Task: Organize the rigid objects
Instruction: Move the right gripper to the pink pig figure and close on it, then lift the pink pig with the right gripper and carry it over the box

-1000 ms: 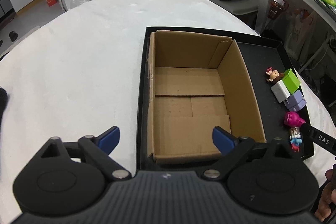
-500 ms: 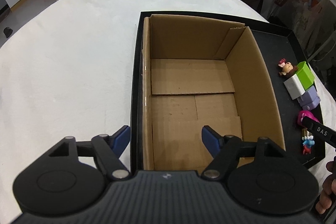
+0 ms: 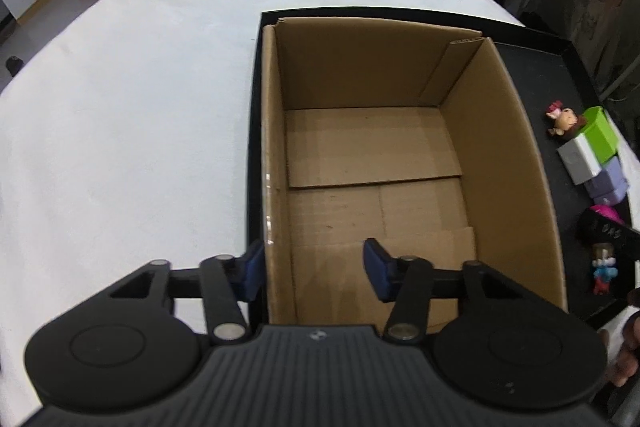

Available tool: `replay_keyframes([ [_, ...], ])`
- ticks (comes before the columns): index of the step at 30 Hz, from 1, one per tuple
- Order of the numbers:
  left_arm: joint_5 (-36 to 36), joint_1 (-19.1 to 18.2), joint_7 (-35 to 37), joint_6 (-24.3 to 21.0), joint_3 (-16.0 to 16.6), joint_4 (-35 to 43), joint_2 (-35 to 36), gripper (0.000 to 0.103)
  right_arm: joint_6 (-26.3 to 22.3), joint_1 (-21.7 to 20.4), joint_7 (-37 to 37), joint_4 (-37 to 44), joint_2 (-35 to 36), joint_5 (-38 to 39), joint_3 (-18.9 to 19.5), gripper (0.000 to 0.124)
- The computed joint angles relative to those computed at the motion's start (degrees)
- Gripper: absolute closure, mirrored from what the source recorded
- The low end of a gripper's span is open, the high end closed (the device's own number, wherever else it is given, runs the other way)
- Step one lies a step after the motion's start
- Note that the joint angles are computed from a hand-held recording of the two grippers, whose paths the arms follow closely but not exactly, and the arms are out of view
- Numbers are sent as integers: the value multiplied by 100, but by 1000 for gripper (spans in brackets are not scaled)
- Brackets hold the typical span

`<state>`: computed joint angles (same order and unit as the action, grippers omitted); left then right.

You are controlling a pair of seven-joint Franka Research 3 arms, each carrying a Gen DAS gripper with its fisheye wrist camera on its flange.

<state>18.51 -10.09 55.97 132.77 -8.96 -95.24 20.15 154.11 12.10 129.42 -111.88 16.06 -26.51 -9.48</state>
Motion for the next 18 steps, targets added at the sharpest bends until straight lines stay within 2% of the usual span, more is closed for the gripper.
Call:
replay_keyframes([
  [2,195,-71,-84,-96,59,31,26,72,52,59,180,50,39,-152,-74,60],
  [5,360,-105,-249,-140,104,0,-4,84,235,71,375,1,4,-247,-129,60],
  [8,427,-103,-441,-151,123,-38,-45,92,359,37,411,-103,-99,-226,-106,60],
  [18,919,-254,-855,-315,128,-29,-85,94,974,-102,281,-507,-469,-7,12,60],
])
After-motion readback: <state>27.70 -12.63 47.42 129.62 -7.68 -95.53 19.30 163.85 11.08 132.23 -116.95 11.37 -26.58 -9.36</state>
